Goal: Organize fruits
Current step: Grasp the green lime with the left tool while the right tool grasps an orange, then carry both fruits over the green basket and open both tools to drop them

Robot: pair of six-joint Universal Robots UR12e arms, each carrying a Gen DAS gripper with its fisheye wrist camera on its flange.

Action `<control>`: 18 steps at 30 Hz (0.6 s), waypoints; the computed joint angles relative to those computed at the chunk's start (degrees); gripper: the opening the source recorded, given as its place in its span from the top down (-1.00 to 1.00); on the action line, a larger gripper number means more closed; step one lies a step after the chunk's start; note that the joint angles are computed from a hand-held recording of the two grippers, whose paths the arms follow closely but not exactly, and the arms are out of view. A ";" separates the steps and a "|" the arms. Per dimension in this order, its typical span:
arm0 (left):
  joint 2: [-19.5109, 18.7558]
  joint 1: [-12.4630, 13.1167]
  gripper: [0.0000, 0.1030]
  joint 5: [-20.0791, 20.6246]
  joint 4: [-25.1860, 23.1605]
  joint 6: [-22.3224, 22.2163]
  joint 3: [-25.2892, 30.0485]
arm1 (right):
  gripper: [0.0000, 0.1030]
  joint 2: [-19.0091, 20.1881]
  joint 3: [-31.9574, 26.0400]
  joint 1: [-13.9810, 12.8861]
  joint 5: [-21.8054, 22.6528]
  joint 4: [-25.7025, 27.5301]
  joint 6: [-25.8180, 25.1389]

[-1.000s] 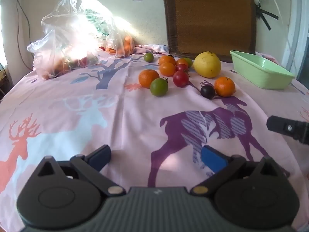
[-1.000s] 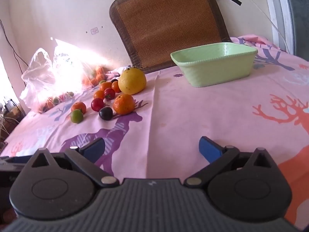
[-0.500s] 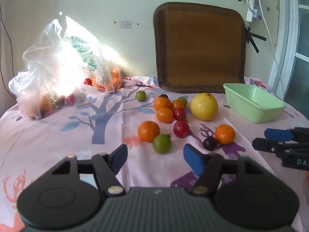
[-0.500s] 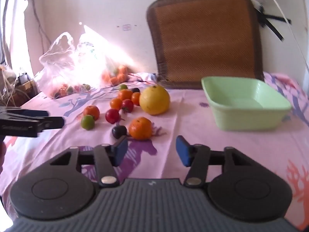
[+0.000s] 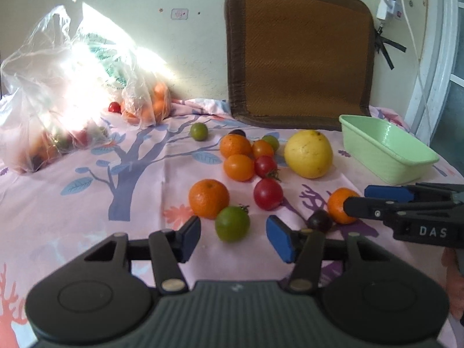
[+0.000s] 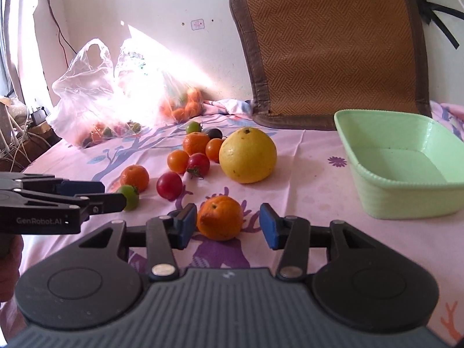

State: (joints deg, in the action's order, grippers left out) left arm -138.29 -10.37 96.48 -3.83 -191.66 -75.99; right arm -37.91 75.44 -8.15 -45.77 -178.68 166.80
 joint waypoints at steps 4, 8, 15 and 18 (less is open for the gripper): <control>-0.69 0.27 0.15 -0.31 -1.45 -0.48 1.07 | 0.03 0.13 -1.18 0.31 0.84 5.53 -1.42; -1.01 0.32 0.44 -0.44 -1.15 -1.25 1.01 | 0.20 0.47 -1.86 0.09 2.19 6.75 -1.89; -0.65 0.08 0.44 -6.92 2.38 -2.87 2.20 | 0.20 1.24 -1.18 -1.85 1.99 -9.74 6.98; -3.19 -0.80 0.44 -10.07 0.85 -1.17 8.57 | 0.20 2.53 -3.11 -2.75 -2.53 -15.52 10.65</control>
